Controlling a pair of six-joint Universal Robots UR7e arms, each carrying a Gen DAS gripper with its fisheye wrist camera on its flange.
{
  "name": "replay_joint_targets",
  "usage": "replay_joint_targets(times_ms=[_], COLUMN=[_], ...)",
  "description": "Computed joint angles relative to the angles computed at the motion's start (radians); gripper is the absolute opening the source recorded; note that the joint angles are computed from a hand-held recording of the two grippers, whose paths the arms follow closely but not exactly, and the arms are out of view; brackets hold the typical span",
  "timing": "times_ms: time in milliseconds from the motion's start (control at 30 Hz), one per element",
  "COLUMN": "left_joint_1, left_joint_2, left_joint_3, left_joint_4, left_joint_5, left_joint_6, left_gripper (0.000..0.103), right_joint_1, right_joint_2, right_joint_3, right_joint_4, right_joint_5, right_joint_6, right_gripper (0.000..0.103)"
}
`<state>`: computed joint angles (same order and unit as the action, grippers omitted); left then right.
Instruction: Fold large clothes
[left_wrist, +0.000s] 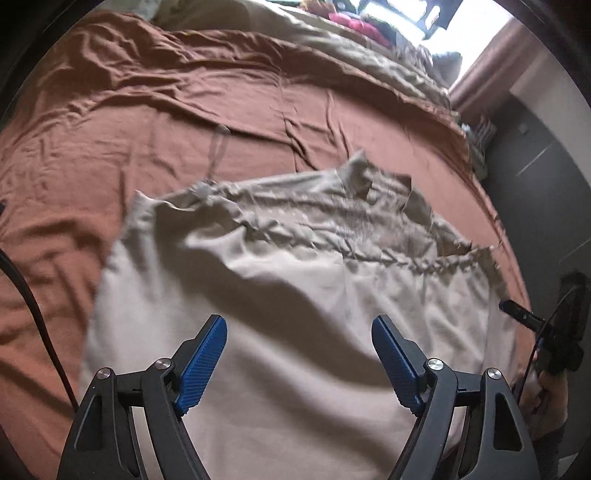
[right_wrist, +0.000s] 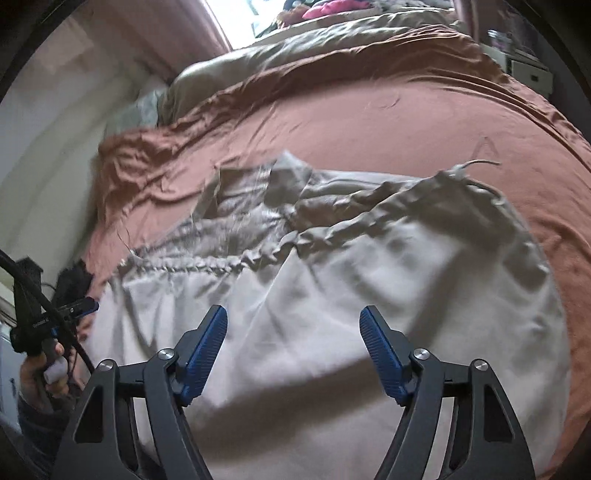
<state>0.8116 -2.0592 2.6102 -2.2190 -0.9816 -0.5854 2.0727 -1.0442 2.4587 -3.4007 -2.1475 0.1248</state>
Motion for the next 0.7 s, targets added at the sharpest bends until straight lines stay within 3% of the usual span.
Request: replay_joint_targets(times_ms=[100, 300, 533, 600, 667, 700], left_joint_1=[0.037, 0.049, 0.09, 0.083, 0.07, 0.073], left_joint_2=[0.113, 0.305, 0.506, 0.529, 0.531, 0.521], left_joint_3=[-0.002, -0.007, -0.05, -0.037, -0.033, -0.036], left_joint_4=[-0.102, -0.279, -0.326, -0.36, -0.36, -0.363], left_joint_5=[-0.017, 0.01, 0.04, 0.076, 0.099, 0.077], left_joint_6=[0.061, 0.149, 0.204, 0.216, 0.216, 0.225], left_gripper=[0.082, 0.081, 0.077, 0.067, 0.026, 0.017], right_joint_1=[-0.012, -0.047, -0.07, -0.071, -0.077, -0.077], right_joint_2=[0.03, 0.119, 0.204, 0.21, 0.214, 0.215], right_joint_3=[-0.054, -0.167, -0.231, -0.228, -0.22, -0.216], right_joint_4=[0.074, 0.176, 0.188, 0.163, 0.116, 0.095], right_joint_5=[-0.015, -0.042, -0.09, -0.087, -0.071, -0.065], right_joint_6=[0.016, -0.004, -0.029, -0.04, -0.049, -0.053], right_gripper=[0.073, 0.047, 0.015, 0.008, 0.003, 0.002])
